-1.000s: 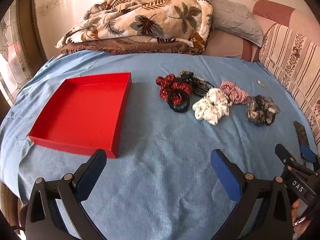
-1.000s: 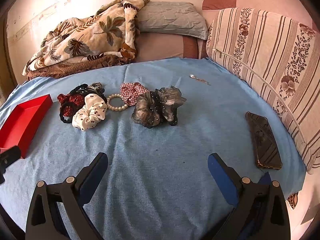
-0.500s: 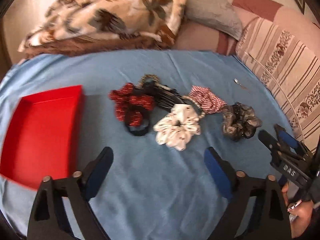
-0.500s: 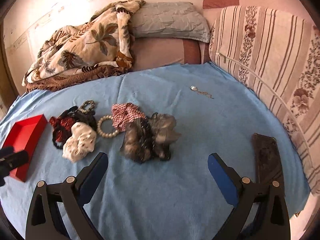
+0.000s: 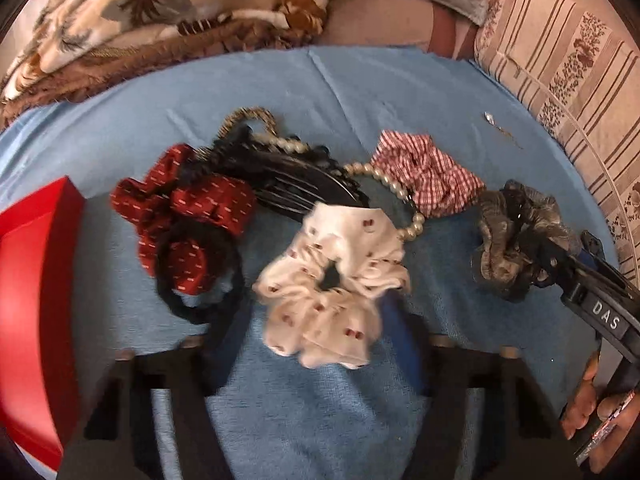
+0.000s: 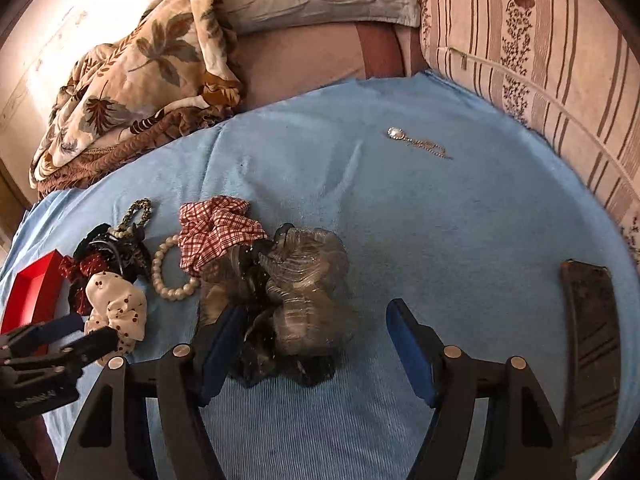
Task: Organize jewelry
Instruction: 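Grasp the white cherry-print scrunchie with the left tool while the right tool grasps the grey sheer scrunchie, then carry both scrunchies into the red tray and open both tools to release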
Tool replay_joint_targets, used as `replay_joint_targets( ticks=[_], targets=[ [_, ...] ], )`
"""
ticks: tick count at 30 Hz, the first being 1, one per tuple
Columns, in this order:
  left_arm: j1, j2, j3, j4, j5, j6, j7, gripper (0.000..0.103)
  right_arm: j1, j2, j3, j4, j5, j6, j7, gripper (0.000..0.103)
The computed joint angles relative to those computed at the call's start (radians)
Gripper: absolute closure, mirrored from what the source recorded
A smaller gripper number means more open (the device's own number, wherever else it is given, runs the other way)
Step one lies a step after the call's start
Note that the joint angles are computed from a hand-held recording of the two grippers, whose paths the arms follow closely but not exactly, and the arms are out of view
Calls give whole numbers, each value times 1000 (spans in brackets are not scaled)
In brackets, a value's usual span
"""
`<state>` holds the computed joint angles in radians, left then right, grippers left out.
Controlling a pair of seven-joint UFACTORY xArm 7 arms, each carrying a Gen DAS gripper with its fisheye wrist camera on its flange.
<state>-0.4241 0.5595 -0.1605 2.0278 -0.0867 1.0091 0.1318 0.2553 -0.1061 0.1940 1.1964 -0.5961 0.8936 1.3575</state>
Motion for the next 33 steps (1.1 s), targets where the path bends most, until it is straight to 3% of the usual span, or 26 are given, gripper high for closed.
replay_joint_targets(
  ticks=[2,3,4,7,12,21,27,33],
  targets=[
    [-2,7,-4,7,-4,21,2,79,-2,5,-8,-5,21,-32,-13,53],
    [-3,-1,-3,-7,-3,12,2,80,-3,5,-14,-13,41,-58,-23,61],
    [-4,-19,-3,-34,-1,-5,5,82,-5,1,-19,-24,63,-86,-30,76],
    [5,-59,-15,-75,-23,-11,13,82,-8,-16,-9,-36,63,-101,-7,83],
    [35,-168,-39,-186,-89,-44,58,82,-9,-81,25,-59,56,-92,43,87],
    [51,-387,-49,-389,-158,-138,157,82,-28,-265,133,-111,56,26,144,87],
    [56,-450,-40,-418,-191,-149,174,82,-43,-327,201,-86,44,137,159,87],
    [63,-513,-30,-468,-214,-179,202,82,-51,-340,238,-65,44,179,169,87]
  ],
)
